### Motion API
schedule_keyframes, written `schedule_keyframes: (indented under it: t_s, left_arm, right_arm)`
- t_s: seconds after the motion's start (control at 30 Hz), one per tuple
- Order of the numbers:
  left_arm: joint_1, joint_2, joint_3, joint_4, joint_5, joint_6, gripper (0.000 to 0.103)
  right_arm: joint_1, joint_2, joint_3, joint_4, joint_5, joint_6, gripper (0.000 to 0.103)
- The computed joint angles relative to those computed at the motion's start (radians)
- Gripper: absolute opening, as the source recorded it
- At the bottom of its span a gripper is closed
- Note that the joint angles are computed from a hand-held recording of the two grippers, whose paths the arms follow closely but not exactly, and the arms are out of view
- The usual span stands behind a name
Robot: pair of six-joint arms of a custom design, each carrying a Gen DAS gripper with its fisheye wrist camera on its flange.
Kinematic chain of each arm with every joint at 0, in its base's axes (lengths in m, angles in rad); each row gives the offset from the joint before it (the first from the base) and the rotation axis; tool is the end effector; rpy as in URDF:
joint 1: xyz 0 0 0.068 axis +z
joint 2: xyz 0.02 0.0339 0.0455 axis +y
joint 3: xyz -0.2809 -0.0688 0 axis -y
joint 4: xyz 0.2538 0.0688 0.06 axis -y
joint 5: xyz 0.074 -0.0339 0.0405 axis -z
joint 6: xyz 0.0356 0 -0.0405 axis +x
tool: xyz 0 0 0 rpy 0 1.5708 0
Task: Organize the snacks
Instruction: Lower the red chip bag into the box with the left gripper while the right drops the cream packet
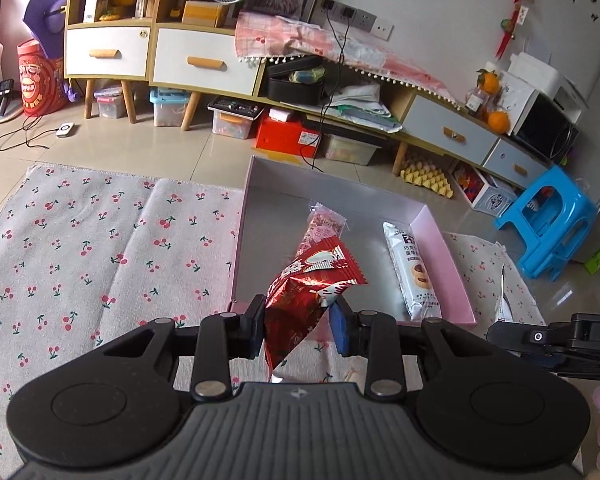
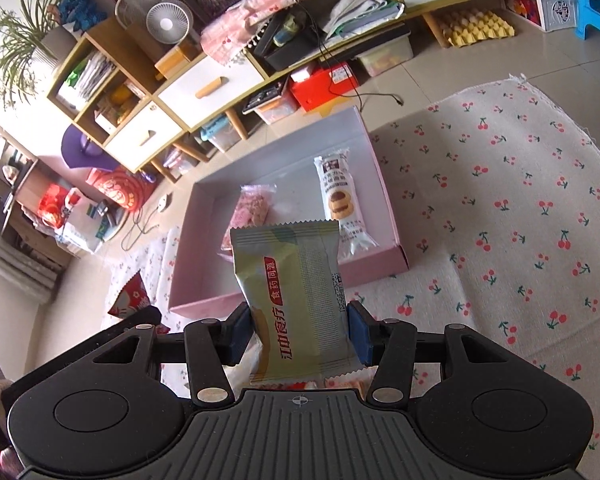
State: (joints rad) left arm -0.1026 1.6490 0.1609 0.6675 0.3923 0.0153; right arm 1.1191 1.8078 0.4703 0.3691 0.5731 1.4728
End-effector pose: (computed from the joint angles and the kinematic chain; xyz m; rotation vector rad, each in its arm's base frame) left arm 0.1932 -0.0336 0.0674 0.3237 2.3477 -0.5096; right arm 0.1317 0.2272 0.0679 0.6352 2.3120 0.5230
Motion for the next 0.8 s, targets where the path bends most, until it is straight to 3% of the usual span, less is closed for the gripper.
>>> schedule_keyframes:
  t_s: [0.13, 0.33, 0.57, 0.8]
  left_arm:
    - [-0.032, 0.115, 0.001, 0.176, -0.03, -0.041, 0.03]
    - [-0.054, 0.24, 0.014, 0.335, -0.057, -0.086, 0.03]
    - [-0.085, 0.315, 0.029, 0.402, -0.097, -0.085, 0.031]
    - [-0.063, 0.346, 0.064, 0.365, -0.097, -0.091, 0.03]
  right_arm:
    - [-0.029, 0.044, 0.035, 0.037, 0.025, -0.035, 0.049]
    - [-0.095, 0.153, 0.084, 0.116, 0.044, -0.039, 0.049]
    - [-0.16, 0.271, 0.162, 0.137, 0.053, -0.11, 0.049]
    - [-0.193, 0.341, 0.24, 0.104, 0.042, -0.167, 0.05]
